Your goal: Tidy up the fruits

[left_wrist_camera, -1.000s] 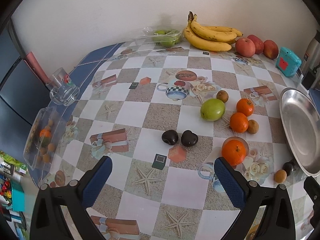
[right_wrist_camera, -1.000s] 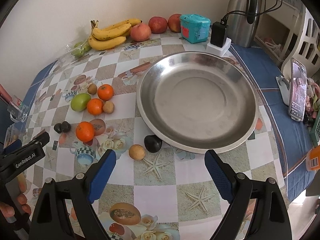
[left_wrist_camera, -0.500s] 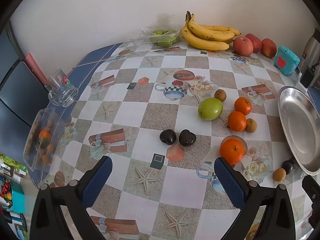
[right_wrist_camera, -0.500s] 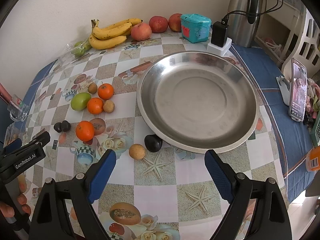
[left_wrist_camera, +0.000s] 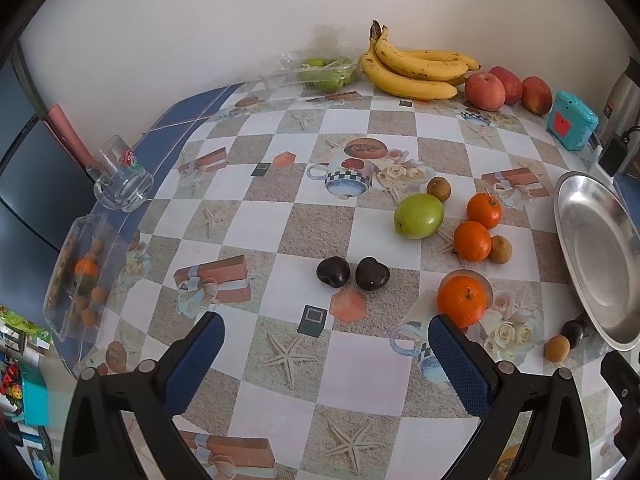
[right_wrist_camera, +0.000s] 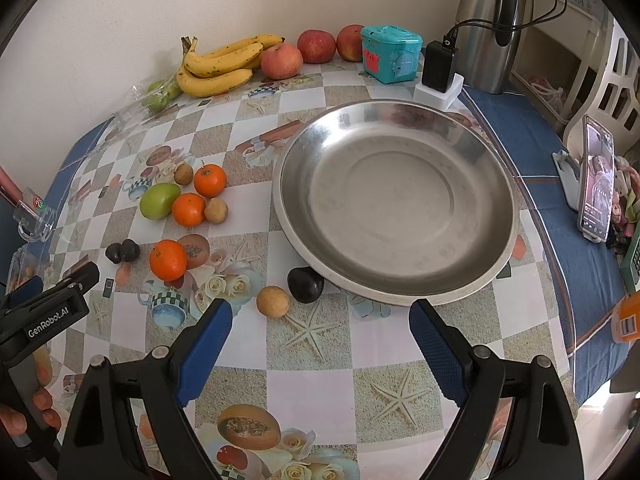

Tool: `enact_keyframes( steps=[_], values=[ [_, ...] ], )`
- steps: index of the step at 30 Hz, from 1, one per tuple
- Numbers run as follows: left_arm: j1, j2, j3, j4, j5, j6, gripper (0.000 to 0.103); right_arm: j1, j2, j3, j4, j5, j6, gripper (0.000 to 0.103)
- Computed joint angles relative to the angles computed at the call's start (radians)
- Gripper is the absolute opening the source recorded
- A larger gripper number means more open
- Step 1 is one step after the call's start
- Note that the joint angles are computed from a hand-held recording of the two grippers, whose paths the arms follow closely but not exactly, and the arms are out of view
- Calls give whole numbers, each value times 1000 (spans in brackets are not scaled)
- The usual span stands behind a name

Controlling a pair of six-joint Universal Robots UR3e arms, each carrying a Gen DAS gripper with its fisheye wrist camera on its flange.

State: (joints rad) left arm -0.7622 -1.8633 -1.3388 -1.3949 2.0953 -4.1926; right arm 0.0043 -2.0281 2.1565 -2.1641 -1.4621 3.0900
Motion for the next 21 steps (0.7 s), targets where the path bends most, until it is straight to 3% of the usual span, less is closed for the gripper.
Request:
enact_keyframes(
  steps=[21],
  values=[
    [13, 12, -53, 83, -60, 49, 103, 9, 53, 4, -11, -9, 19, 91]
  ],
)
